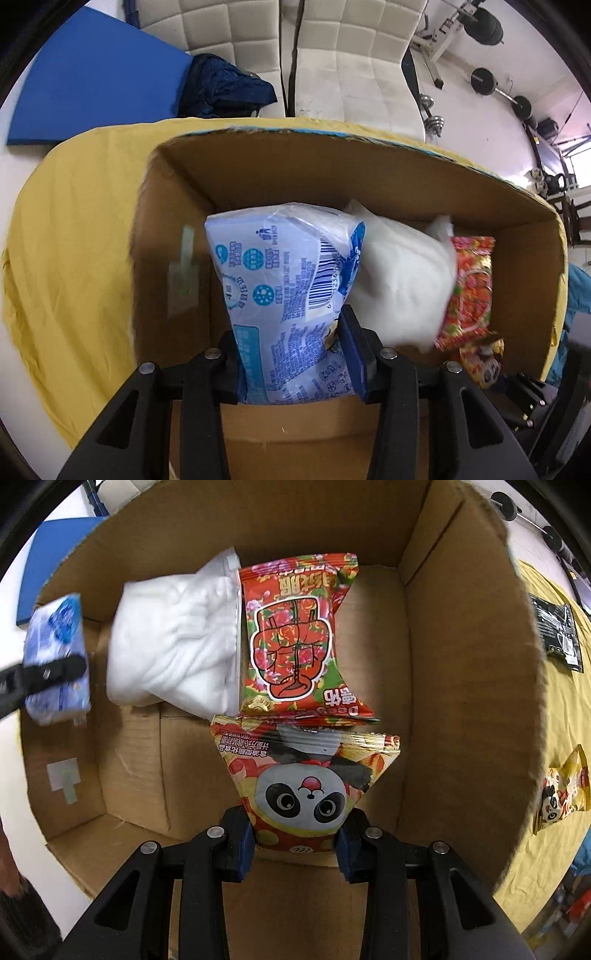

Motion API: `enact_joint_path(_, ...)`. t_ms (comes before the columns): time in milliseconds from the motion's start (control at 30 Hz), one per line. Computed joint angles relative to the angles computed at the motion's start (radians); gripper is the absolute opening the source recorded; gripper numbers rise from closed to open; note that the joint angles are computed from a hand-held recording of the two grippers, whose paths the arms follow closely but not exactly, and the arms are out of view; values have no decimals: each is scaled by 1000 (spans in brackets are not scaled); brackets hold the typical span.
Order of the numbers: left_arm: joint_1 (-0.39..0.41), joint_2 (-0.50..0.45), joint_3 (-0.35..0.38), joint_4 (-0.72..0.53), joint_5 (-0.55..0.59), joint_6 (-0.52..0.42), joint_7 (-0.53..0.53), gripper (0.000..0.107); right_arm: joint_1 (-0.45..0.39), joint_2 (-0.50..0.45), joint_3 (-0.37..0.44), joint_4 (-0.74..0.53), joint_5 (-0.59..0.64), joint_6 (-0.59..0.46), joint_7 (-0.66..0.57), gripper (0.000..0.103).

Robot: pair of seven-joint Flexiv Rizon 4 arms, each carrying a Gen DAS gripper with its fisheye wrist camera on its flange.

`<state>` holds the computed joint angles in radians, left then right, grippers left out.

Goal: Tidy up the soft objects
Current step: 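Carry both bags into the box and open both tools to release them, then lift both tools out of the box toward the last two snacks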

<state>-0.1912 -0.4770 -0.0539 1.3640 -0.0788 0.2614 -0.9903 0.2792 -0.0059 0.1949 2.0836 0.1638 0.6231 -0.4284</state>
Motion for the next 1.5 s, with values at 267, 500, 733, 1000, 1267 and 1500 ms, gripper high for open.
enact_joint_path(267,-28,-66,7,-78,50,-48,-31,49,4,-61,-5,-57,14,-47,-38,39)
enact_joint_path(500,-35,-58,11,-80,70,-72,-23,58,21,-99,0,-107,-38,-94,0,62)
enact_joint_path(733,-22,-27,9,-65,50,-82,-19,78,35,-103,4,-142,-74,-111,42,70)
enact_joint_path(1000,16,67,9,24,-10,-18,-9,97,37,-55,6,-132,-100,-101,75,99)
enact_joint_path(1267,55,219,10,210,-101,96,51,103,54,27,28,-101,-158,-132,131,103)
enact_joint_path(1500,74,354,25,353,-168,187,105,103,71,117,54,-76,-206,-173,196,103)
